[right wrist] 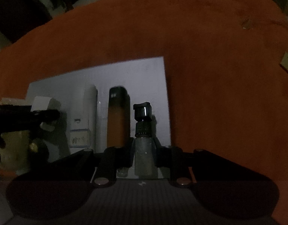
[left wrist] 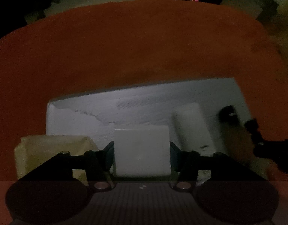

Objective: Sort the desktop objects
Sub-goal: 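Carry both held objects into the box and open the left tool releasing the cube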

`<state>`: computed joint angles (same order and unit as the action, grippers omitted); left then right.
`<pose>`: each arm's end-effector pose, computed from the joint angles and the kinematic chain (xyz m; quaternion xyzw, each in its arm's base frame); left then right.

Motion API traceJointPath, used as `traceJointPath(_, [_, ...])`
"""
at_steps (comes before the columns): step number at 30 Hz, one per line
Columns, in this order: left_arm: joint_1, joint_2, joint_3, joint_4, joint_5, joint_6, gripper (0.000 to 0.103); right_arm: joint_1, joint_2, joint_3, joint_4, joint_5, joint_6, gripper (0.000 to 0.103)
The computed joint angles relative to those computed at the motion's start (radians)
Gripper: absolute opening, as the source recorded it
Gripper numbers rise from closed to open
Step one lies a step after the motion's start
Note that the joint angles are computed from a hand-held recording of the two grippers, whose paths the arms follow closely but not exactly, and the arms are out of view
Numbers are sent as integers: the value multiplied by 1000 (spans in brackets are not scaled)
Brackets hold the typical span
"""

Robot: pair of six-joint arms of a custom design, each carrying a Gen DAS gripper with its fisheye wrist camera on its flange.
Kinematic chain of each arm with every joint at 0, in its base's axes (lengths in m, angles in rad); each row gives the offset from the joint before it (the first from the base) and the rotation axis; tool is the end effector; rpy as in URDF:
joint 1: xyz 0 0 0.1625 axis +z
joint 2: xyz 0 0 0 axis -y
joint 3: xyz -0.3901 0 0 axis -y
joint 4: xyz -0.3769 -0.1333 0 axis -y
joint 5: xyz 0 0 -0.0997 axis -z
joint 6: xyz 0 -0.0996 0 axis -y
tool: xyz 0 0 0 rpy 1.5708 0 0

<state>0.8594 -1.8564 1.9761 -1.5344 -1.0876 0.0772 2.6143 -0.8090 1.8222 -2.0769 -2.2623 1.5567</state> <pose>-0.0919 -0.3816 0.3892 0.3891 0.8866 -0.0024 0.2502 0.4833 -0.2006 0.0095 -0.1489 -0.9025 0.2530 0.3151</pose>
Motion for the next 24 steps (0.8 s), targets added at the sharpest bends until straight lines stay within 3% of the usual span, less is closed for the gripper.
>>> traceJointPath(9, [-6, -14, -240, 161, -117, 68, 52, 60, -81, 18, -55, -32, 0, 22])
traceJointPath(12, [-27, -30, -286, 218, -132, 72, 52, 86, -89, -12, -14, -32, 0, 22])
traceJointPath(16, [-72, -99, -285, 300, -122, 44, 52, 119, -75, -62, 44, -11, -6, 22])
traceJointPath(24, [-141, -251, -295, 497, -206, 49, 52, 241, 40, -222, 85, 63, -102, 22])
